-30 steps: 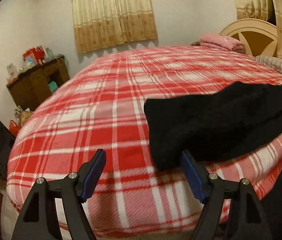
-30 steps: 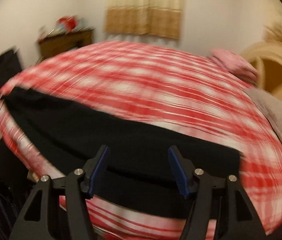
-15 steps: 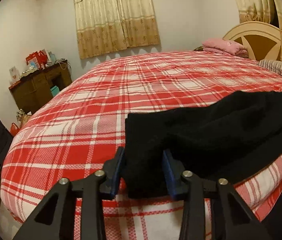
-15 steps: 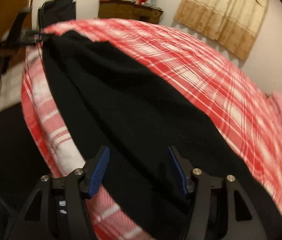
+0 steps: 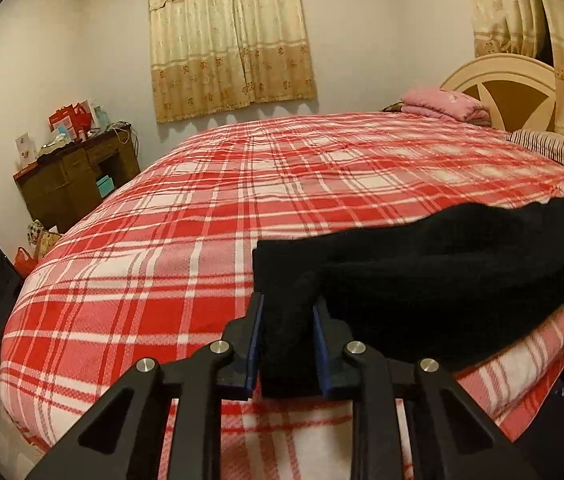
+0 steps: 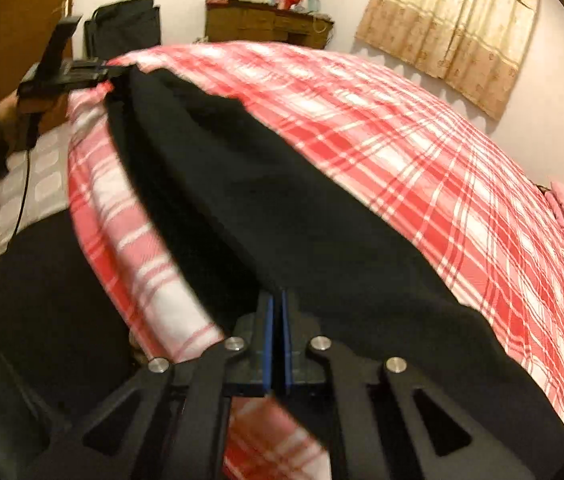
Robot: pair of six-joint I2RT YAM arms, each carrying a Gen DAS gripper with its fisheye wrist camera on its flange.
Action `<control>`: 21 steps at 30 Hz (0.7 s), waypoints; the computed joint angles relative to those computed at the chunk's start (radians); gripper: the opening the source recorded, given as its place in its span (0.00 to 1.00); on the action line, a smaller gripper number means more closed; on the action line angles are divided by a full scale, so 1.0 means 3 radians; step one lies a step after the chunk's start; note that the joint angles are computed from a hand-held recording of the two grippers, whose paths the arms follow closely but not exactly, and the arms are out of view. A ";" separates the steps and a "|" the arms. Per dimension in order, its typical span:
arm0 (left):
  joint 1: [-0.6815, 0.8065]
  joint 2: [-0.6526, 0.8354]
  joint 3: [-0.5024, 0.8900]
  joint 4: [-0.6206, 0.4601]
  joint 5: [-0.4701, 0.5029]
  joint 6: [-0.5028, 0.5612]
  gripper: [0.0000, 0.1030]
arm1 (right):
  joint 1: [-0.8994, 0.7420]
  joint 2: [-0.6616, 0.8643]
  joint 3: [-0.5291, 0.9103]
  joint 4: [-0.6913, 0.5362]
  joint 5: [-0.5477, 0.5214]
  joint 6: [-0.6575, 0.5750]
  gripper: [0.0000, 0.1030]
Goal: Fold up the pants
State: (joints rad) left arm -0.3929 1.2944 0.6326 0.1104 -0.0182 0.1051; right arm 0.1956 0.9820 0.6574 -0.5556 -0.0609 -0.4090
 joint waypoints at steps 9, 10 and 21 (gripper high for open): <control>0.0093 -0.0166 -0.0107 -0.0251 0.0089 0.0326 0.31 | 0.0052 0.0272 -0.0235 0.0233 0.0095 -0.0012 0.06; 0.0118 -0.0200 -0.0138 -0.0251 0.0088 0.0329 0.37 | 0.0036 0.0281 -0.0219 0.0218 0.0076 -0.0006 0.06; 0.0570 -0.0464 -0.0337 -0.0402 -0.0201 0.0371 0.58 | 0.0096 0.0175 -0.0278 0.0162 0.0111 -0.0014 0.24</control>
